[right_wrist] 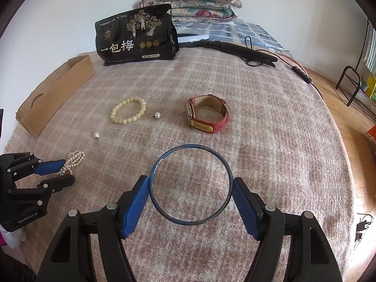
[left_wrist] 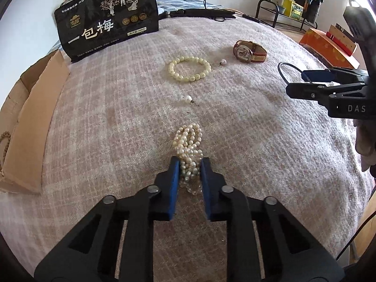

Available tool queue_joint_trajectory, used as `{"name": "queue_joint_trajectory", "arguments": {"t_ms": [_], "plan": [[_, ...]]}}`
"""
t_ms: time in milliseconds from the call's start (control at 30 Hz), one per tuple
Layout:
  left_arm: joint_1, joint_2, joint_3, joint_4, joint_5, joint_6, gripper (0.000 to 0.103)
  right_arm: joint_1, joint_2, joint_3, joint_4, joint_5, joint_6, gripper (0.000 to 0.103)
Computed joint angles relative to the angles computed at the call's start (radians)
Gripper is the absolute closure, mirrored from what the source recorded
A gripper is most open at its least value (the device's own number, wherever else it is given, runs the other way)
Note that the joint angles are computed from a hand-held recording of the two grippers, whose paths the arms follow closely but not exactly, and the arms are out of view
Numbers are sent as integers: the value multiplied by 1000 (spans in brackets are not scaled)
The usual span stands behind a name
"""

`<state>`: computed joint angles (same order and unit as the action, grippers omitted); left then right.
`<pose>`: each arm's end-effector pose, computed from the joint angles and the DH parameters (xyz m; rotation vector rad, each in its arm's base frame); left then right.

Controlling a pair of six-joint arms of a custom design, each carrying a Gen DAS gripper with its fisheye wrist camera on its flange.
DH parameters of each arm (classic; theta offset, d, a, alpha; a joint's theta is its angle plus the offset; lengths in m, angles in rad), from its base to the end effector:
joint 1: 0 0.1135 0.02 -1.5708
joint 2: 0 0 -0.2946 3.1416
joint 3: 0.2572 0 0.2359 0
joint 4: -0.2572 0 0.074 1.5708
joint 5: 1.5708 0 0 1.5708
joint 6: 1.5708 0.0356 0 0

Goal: Organize jewelry
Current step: 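Grasp and lift the pearl necklace with the left gripper while the right holds the bangle, then carry the pearls with the left tool and the bangle with the right tool over the box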

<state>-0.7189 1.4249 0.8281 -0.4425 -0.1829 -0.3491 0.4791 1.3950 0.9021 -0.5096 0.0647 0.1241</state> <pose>0.1960 -0.1630 0.2324 0.4126 2.5572 -0.1543 0.2289 0.1163 0.2562 -0.4310 2.5404 0.1439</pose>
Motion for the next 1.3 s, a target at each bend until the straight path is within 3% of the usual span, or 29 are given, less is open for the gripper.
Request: {"name": "queue_joint_trajectory", "arguments": {"t_ms": [200, 733, 1100, 1300], "plan": [[81, -35, -25, 37, 114, -6, 97, 2, -4, -1, -2, 1, -4, 30], [173, -209, 12, -29, 163, 2, 98, 46, -53, 62, -75, 37, 15, 30], [336, -332, 117, -149, 209, 101, 98, 161, 1, 223, -144, 78, 53, 30], [520, -368, 165, -201, 288, 203, 98, 226, 92, 355, -163, 79, 73, 30]]}}
